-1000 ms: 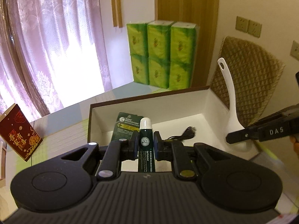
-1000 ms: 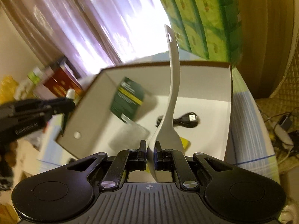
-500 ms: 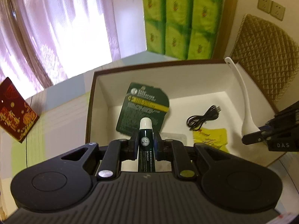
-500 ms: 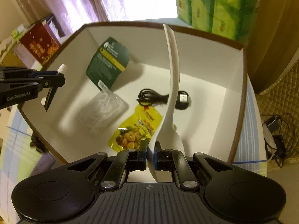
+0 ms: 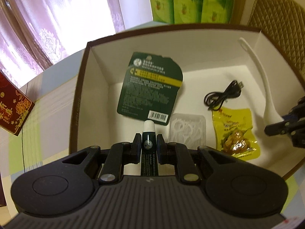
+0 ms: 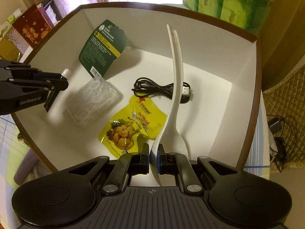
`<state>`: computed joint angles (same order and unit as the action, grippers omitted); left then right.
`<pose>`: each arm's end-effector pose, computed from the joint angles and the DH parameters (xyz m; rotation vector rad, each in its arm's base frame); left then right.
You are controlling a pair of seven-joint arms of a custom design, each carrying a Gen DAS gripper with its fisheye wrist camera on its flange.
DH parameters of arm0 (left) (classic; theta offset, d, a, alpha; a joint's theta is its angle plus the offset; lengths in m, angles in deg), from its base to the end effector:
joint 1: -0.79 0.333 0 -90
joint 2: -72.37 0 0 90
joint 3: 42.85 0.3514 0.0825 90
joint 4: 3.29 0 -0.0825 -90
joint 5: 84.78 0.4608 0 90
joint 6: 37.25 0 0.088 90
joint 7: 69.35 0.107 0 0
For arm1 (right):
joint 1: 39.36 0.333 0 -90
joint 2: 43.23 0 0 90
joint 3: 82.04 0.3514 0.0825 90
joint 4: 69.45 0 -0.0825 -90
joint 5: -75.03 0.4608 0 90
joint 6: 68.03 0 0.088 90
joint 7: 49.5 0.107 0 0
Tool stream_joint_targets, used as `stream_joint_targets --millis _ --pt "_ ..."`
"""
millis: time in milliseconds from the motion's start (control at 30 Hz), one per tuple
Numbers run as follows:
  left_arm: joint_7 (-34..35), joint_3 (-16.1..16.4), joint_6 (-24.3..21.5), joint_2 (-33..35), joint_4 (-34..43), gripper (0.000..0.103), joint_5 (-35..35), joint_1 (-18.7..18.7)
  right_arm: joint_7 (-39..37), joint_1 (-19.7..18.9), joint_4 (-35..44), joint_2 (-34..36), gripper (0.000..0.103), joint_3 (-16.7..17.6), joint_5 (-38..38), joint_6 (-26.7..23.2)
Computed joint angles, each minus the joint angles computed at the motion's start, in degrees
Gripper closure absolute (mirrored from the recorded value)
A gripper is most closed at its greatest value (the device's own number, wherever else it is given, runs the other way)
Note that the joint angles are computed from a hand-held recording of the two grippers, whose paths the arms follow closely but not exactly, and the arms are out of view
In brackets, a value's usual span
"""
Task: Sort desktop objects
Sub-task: 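Open both tools to drop the lip balm and spoon into the box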
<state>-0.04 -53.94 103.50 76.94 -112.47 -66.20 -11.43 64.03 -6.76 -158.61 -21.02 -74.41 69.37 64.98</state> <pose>0.6367 -0.2710 0.5122 -1.6594 2.1233 -0.4634 0.6131 0.4971 0.4713 -2.2529 1.6174 -0.1714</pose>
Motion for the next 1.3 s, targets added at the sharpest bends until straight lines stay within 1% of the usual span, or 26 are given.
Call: stream_joint_targets --millis 167,367,400,467,500,567,600,633,667,700,733,767,800,833,867,900,1000,1067,1300 --pt "0.2 0.0 -2.1 0.9 0.8 0.09 0.2 -0.2 -0.7 -0.1 0.0 0.0 0.099 0.0 -0.1 0.2" --pt "0.0 0.1 -2.7 0.8 0.8 0.085 0.5 -0.3 -1.4 -0.4 -0.2 -0.1 0.099 0.2 0.8 0.7" --pt "0.2 0.1 -2.8 0.8 0.8 0.083 0.5 -0.3 -1.6 -0.5 -0.4 -0.3 0.099 0.3 1.0 1.0" --pt "0.0 0.1 -2.8 0.6 0.7 0.072 0.5 -0.3 -2.0 -0.6 -0.7 -0.5 0.099 0.5 1.4 1.6" --pt "-0.1 0.1 -2.7 0.5 0.7 0.07 0.7 -0.3 -2.4 -0.7 -1.1 -0.7 0.099 0.6 1.8 2.3" --pt "0.1 0.0 -2.7 0.3 0.6 0.062 0.7 -0.4 -3.2 -1.2 -1.8 -1.1 0.098 1.1 3.4 3.8" --pt "0.3 -0.1 -2.6 0.2 0.5 0.06 0.6 -0.4 -3.3 -1.3 -2.0 -1.2 0.097 1.2 4.0 4.2" --pt "0.4 -0.1 -2.5 0.1 0.4 0.056 0.6 -0.4 -3.4 -1.3 -2.3 -1.4 0.096 1.2 4.3 4.7" --pt "0.3 -0.1 -2.5 0.0 0.3 0.053 0.6 -0.4 -3.5 -1.2 -2.5 -1.5 0.091 1.2 4.2 5.1" --pt "0.3 -0.2 -2.4 -0.1 0.2 0.046 0.6 -0.5 -3.5 -1.1 -2.7 -1.6 0.073 1.0 3.9 5.4" --pt "0.3 -0.2 -2.2 -0.2 0.1 0.041 0.5 -0.5 -3.2 -0.8 -3.0 -1.9 0.059 0.8 3.3 6.0" --pt "0.2 -0.3 -2.0 -0.4 -0.1 0.037 0.4 -0.5 -2.8 -0.4 -3.6 -2.3 0.039 0.6 2.4 7.1" --pt "-0.4 -0.3 -1.8 -0.6 -0.2 0.033 0.9 -0.6 -4.0 -0.7 -4.6 -2.8 0.033 1.0 2.9 9.1" --pt "-1.1 -0.4 -1.7 -0.7 -0.3 0.024 1.7 -0.8 -4.0 -0.6 -4.8 -3.0 0.029 1.1 2.6 9.6" --pt "-1.6 -0.4 -1.5 -0.9 -0.4 0.019 2.4 -0.9 -3.7 -0.3 -4.9 -3.1 0.023 0.9 2.0 9.8" --pt "-1.8 -0.5 -1.2 -1.2 -0.6 0.018 2.9 -0.9 -4.1 -0.3 -5.1 -3.3 0.016 1.1 2.1 10.5" --pt "-1.2 -0.6 -0.5 -1.9 -0.9 0.017 2.1 -0.9 -3.2 0.5 -6.4 -4.3 0.006 0.6 0.2 12.9" --pt "-1.4 -0.7 0.1 -2.5 -1.3 0.012 1.8 -0.8 -1.5 1.1 -7.2 -4.9 0.002 0.1 -1.5 14.0" --pt "-2.3 -1.3 1.7 -5.4 -3.1 0.006 2.2 -0.7 9.3 3.5 -10.3 -7.9 0.002 -2.0 -11.9 16.1"
